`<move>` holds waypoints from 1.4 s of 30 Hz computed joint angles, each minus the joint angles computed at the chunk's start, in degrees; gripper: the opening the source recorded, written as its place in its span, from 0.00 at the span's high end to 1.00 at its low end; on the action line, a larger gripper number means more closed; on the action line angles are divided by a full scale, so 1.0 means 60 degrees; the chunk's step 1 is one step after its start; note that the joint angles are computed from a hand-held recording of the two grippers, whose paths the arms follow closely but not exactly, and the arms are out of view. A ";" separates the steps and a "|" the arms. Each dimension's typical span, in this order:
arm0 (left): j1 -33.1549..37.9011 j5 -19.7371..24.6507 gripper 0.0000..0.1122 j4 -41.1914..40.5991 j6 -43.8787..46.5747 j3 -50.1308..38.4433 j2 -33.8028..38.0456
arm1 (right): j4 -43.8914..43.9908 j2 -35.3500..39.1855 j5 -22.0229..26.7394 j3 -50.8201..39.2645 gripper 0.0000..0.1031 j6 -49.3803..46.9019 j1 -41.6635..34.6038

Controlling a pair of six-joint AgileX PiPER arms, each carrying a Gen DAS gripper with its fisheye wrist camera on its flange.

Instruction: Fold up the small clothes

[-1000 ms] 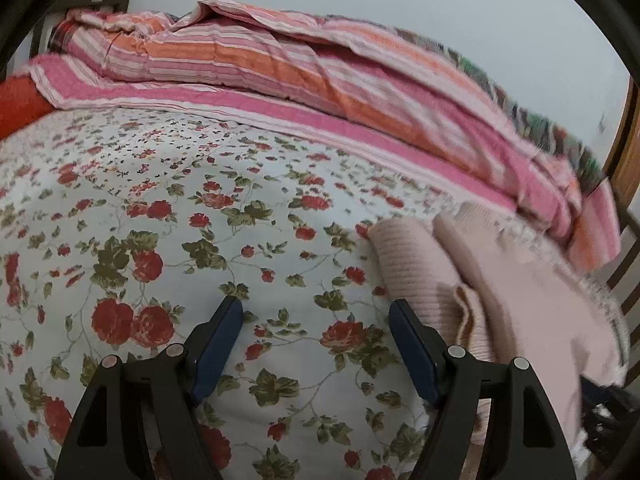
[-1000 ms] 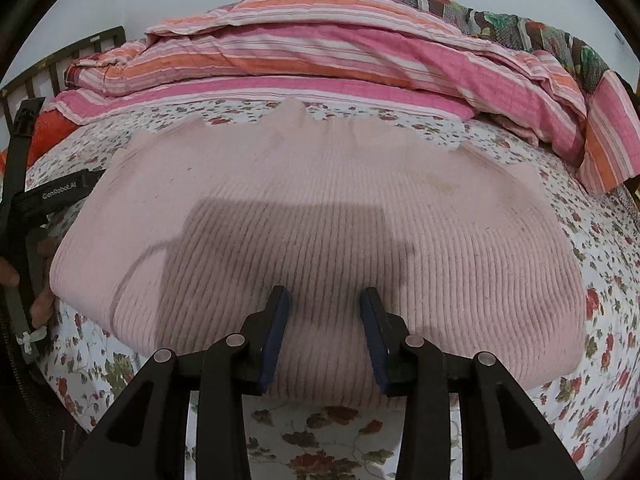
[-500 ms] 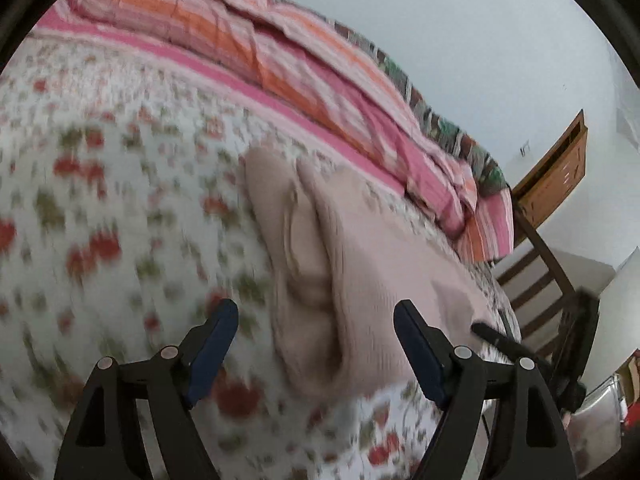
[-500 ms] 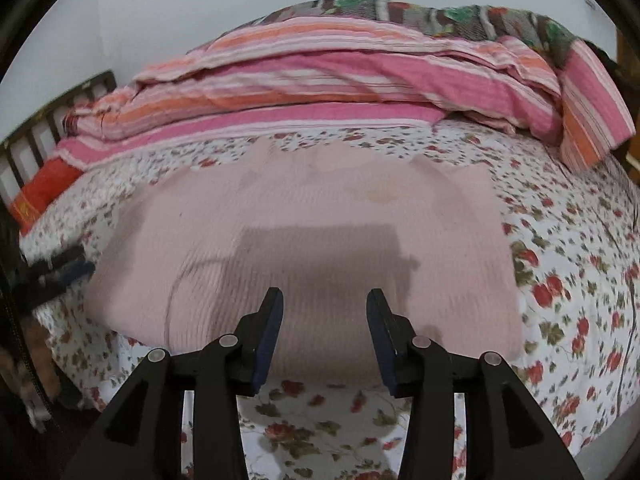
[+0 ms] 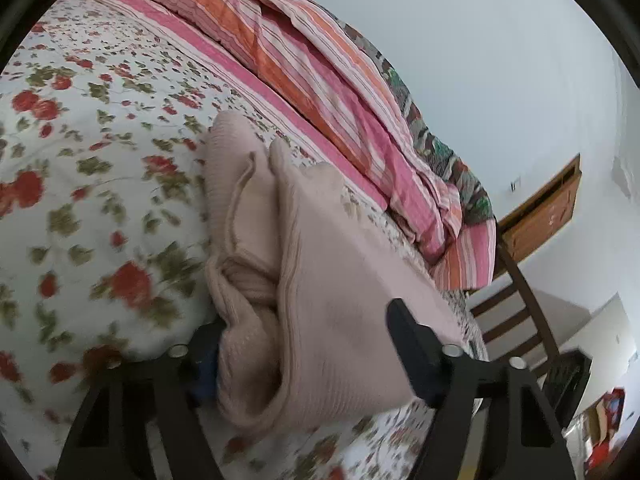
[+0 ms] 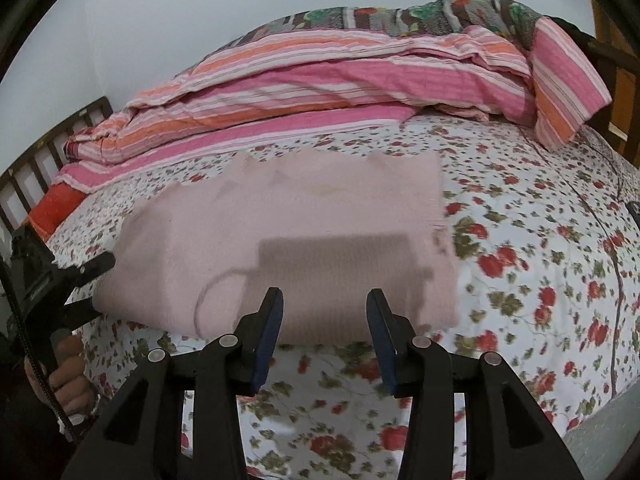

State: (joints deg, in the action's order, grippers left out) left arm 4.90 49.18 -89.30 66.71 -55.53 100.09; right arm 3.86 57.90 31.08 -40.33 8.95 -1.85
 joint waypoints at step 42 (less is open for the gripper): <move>-0.8931 -0.0729 0.58 1.5421 -1.4297 -0.9374 0.2974 | 0.7673 0.0628 0.4600 -0.0577 0.58 -1.1278 -1.0937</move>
